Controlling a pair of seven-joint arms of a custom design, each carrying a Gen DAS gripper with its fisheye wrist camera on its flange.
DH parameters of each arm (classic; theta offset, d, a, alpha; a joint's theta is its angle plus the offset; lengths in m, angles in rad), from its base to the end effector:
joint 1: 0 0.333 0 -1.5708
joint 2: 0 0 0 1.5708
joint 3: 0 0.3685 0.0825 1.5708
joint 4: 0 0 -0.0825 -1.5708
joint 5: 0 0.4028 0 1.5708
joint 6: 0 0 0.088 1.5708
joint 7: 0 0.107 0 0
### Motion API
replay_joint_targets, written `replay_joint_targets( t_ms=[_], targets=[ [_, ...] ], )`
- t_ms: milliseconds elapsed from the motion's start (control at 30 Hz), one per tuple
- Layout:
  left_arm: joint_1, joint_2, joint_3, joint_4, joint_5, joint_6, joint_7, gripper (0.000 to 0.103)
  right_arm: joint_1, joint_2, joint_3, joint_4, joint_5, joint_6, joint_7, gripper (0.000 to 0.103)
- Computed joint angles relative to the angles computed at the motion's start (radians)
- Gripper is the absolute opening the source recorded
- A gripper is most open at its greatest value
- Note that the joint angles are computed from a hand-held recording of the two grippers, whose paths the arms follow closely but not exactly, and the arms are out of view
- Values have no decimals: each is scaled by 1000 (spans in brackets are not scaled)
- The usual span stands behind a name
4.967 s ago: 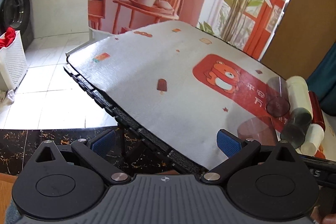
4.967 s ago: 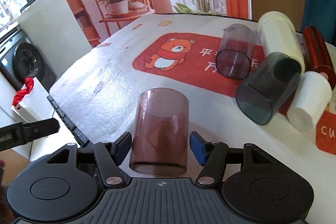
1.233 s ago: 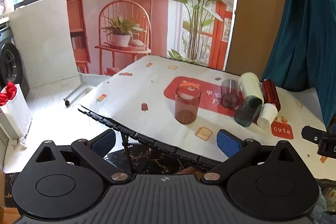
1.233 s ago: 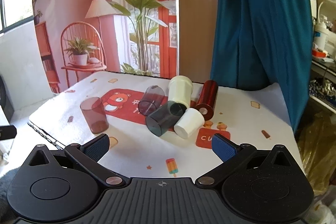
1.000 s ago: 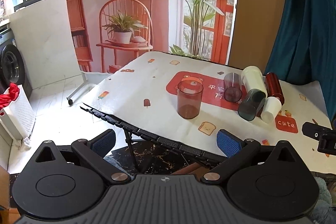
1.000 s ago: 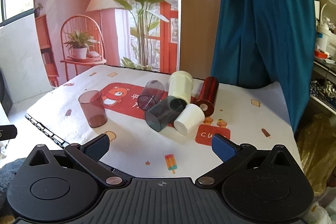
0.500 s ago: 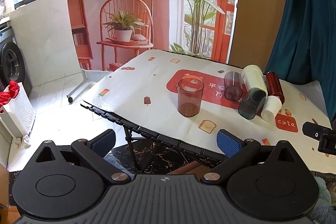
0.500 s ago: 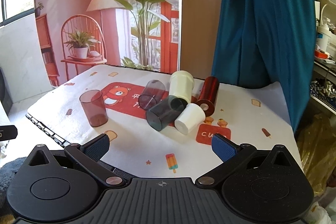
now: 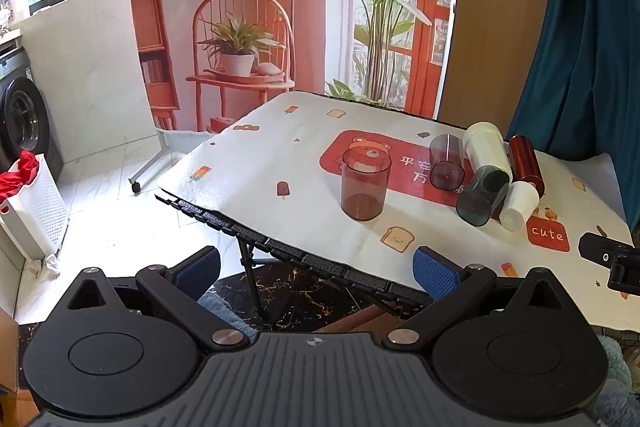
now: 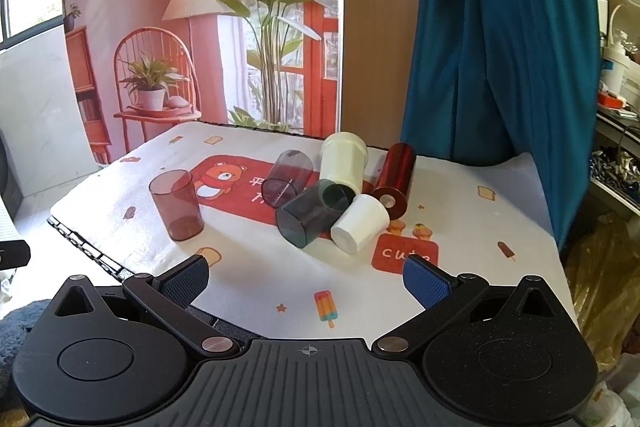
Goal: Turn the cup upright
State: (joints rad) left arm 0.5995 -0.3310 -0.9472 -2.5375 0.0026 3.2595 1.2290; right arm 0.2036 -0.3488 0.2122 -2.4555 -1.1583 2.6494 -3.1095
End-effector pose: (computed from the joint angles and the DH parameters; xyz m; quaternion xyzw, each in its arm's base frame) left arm 0.4549 -0.1966 0.4892 -0.5922 0.6644 -0.3428 0.3005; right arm 0.4118 0.2164 0.5071 -0.5439 0.7047 -0.3516 0.2898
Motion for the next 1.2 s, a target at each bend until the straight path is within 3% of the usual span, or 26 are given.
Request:
replay_joint_targets(
  t_ms=[1200],
  targets=[
    [-17, 6, 28, 7, 56, -28, -47, 103, -4, 6, -7, -3, -7, 8, 5, 103]
  ],
)
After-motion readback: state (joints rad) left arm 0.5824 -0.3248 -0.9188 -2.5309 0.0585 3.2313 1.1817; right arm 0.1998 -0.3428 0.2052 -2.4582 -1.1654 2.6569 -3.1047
